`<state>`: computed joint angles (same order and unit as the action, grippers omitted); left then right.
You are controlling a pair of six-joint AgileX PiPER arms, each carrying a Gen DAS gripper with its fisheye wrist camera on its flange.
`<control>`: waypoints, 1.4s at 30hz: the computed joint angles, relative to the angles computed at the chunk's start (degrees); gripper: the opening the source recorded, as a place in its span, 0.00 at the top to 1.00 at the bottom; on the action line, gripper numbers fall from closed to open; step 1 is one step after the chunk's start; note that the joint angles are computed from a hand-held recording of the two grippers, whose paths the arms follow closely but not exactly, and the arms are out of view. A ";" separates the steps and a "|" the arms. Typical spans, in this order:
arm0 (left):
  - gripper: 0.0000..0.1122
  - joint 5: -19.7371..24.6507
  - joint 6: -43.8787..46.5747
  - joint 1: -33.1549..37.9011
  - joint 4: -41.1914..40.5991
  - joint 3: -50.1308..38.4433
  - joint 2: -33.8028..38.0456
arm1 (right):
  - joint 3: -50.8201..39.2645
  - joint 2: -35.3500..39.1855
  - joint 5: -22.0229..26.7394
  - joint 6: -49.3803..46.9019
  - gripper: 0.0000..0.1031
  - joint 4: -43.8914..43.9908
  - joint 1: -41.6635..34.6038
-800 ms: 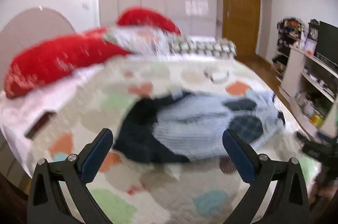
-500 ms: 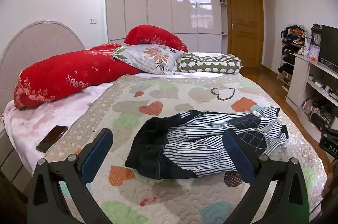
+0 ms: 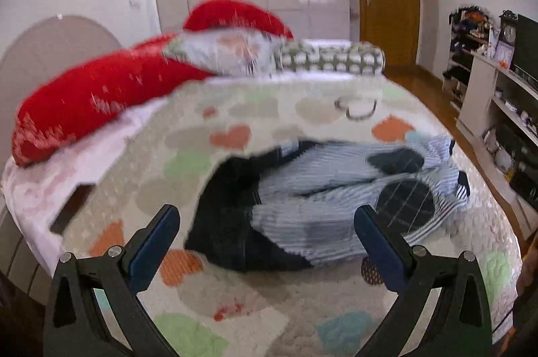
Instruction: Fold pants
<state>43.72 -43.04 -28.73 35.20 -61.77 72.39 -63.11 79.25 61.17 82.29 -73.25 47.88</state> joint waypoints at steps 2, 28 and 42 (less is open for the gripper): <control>0.08 -1.23 1.30 1.17 -1.97 0.61 0.98 | -0.56 0.49 -4.64 -1.35 0.00 2.30 -2.72; 0.08 5.67 46.85 26.62 -41.15 -31.54 31.20 | -33.64 27.64 -18.69 -73.57 0.00 64.33 -32.72; 0.08 14.26 54.72 21.64 -38.32 -51.08 46.84 | -59.52 46.67 -3.01 -86.29 0.00 72.17 -37.98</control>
